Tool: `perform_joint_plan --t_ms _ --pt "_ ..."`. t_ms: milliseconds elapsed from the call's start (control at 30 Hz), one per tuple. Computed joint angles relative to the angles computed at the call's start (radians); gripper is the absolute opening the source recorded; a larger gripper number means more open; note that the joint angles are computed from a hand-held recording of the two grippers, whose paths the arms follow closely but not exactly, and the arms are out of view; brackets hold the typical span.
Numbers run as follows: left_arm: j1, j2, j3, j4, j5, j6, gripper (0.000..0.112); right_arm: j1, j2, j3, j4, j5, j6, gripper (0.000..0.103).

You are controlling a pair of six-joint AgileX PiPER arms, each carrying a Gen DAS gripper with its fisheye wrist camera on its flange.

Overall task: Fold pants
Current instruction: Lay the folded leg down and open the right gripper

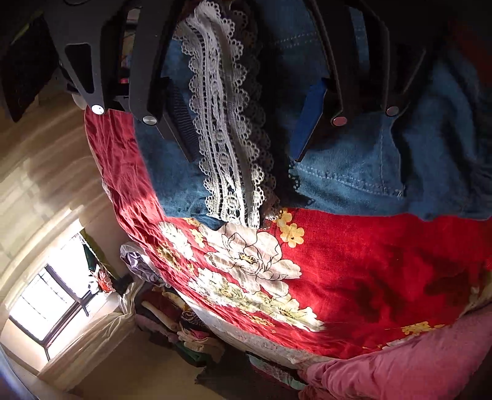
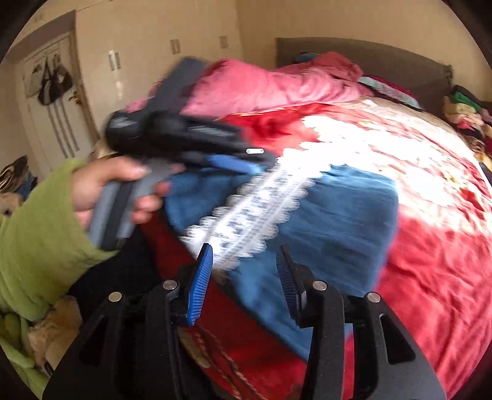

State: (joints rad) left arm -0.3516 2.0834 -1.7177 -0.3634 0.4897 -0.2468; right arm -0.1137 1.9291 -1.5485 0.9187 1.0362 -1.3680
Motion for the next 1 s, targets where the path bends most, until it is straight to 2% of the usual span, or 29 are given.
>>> perform_joint_plan --t_ms 133,200,267,300,433,533,633,833,900,1000 --pt "-0.035 -0.099 0.168 0.022 -0.061 -0.037 0.055 -0.031 0.014 -0.009 -0.041 -0.061 0.055 0.042" --pt "-0.073 -0.128 0.213 0.134 -0.059 -0.127 0.055 -0.03 0.032 -0.021 -0.038 -0.06 0.059 0.042" --pt "-0.117 -0.135 0.215 0.304 -0.033 -0.276 0.055 -0.02 0.037 -0.013 -0.041 -0.074 0.036 0.042" --pt "-0.134 -0.13 0.207 0.339 -0.019 -0.298 0.055 -0.023 0.019 0.018 -0.063 -0.093 0.028 0.042" --pt "-0.206 -0.053 0.095 0.547 0.137 -0.41 0.055 0.009 0.038 0.039 -0.21 -0.166 0.101 0.042" --pt "-0.217 -0.043 0.084 0.574 0.167 -0.413 0.055 -0.018 0.066 0.027 -0.215 -0.149 0.101 0.041" --pt "-0.22 -0.056 0.11 0.582 0.158 -0.416 0.055 -0.037 0.087 0.015 -0.198 -0.124 0.099 0.041" --pt "-0.231 -0.065 0.119 0.608 0.161 -0.44 0.056 -0.048 0.079 0.046 -0.168 -0.134 0.054 0.042" --pt "-0.234 -0.074 0.125 0.607 0.159 -0.448 0.058 -0.051 0.074 0.034 -0.169 -0.114 0.063 0.042" --pt "-0.244 -0.099 0.14 0.628 0.149 -0.47 0.063 -0.085 0.075 -0.008 -0.126 -0.027 0.065 0.042"
